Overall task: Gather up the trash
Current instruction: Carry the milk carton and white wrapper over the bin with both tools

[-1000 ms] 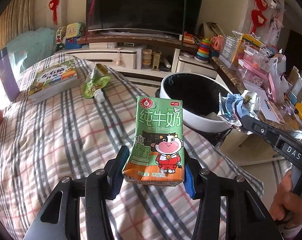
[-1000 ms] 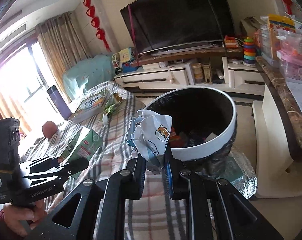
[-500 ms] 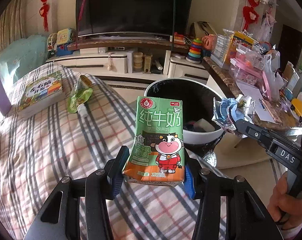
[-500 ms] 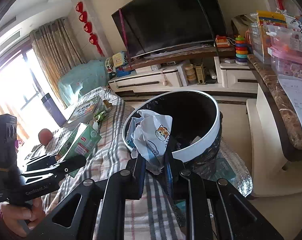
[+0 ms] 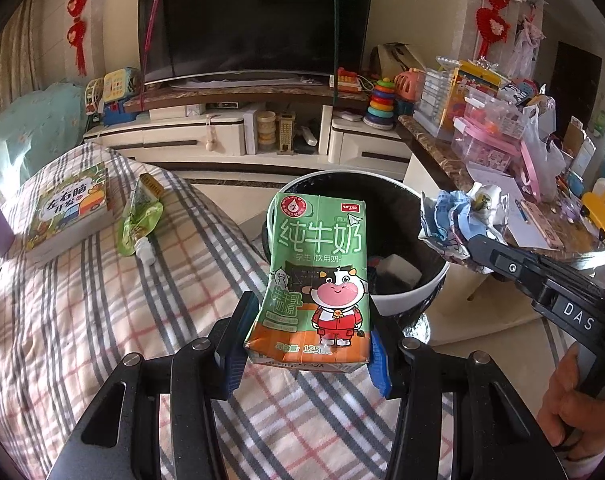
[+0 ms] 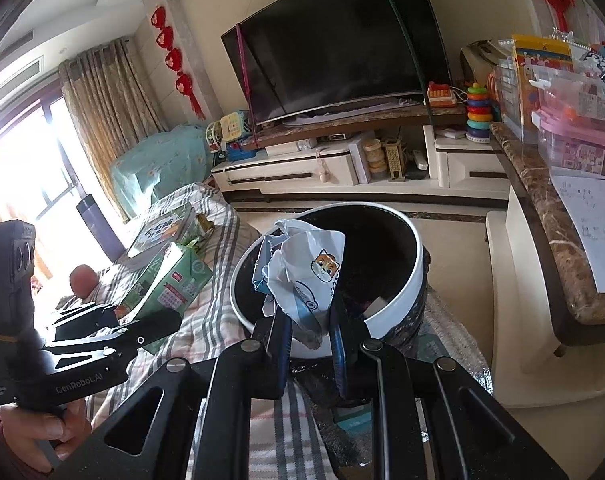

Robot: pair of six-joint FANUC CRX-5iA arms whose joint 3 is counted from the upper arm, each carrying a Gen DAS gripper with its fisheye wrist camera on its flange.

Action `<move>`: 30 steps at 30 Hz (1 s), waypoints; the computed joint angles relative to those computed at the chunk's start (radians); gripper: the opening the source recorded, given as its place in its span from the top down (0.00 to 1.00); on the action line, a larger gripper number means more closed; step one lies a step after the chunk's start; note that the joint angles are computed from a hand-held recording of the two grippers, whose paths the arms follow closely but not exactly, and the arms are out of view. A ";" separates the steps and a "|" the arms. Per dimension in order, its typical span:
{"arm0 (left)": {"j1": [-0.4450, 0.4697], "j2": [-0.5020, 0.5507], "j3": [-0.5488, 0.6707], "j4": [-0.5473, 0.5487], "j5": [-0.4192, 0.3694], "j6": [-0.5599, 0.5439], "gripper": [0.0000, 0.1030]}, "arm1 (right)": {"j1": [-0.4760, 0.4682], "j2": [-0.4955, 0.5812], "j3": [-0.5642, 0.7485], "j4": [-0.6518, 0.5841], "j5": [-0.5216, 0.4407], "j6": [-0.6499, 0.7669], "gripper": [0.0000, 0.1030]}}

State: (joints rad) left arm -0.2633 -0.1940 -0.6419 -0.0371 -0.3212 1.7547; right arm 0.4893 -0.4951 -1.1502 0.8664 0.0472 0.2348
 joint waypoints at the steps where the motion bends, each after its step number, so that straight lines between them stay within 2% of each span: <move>1: 0.000 0.002 0.001 0.001 0.001 -0.001 0.54 | -0.001 0.003 0.003 -0.002 0.001 0.003 0.84; 2: -0.001 0.007 0.005 -0.003 0.000 0.003 0.54 | 0.009 0.003 0.009 -0.033 -0.008 0.030 0.84; 7: -0.004 0.015 0.017 -0.012 -0.004 0.011 0.54 | -0.006 0.017 0.020 -0.011 0.003 0.027 0.84; 14: -0.003 0.032 0.034 -0.011 -0.006 0.006 0.54 | 0.018 0.034 0.048 -0.091 -0.016 0.101 0.84; 17: -0.004 0.048 0.049 -0.010 -0.005 0.003 0.54 | 0.038 0.050 0.071 -0.157 -0.039 0.161 0.84; 19: -0.002 0.060 0.057 0.000 -0.002 -0.010 0.54 | 0.072 0.063 0.106 -0.282 -0.079 0.268 0.83; 24: -0.006 0.084 0.080 -0.006 -0.004 -0.013 0.54 | 0.076 0.099 0.139 -0.334 -0.096 0.325 0.83; 28: -0.007 0.107 0.101 -0.011 -0.008 -0.013 0.54 | 0.060 0.122 0.139 -0.285 -0.082 0.289 0.83; 30: -0.006 0.117 0.110 -0.012 -0.009 -0.013 0.54 | 0.072 0.129 0.165 -0.376 -0.105 0.370 0.83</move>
State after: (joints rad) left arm -0.2697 -0.0770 -0.5324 -0.0494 -0.3299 1.7417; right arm 0.5610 -0.3658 -0.9854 0.4907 -0.0576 0.6051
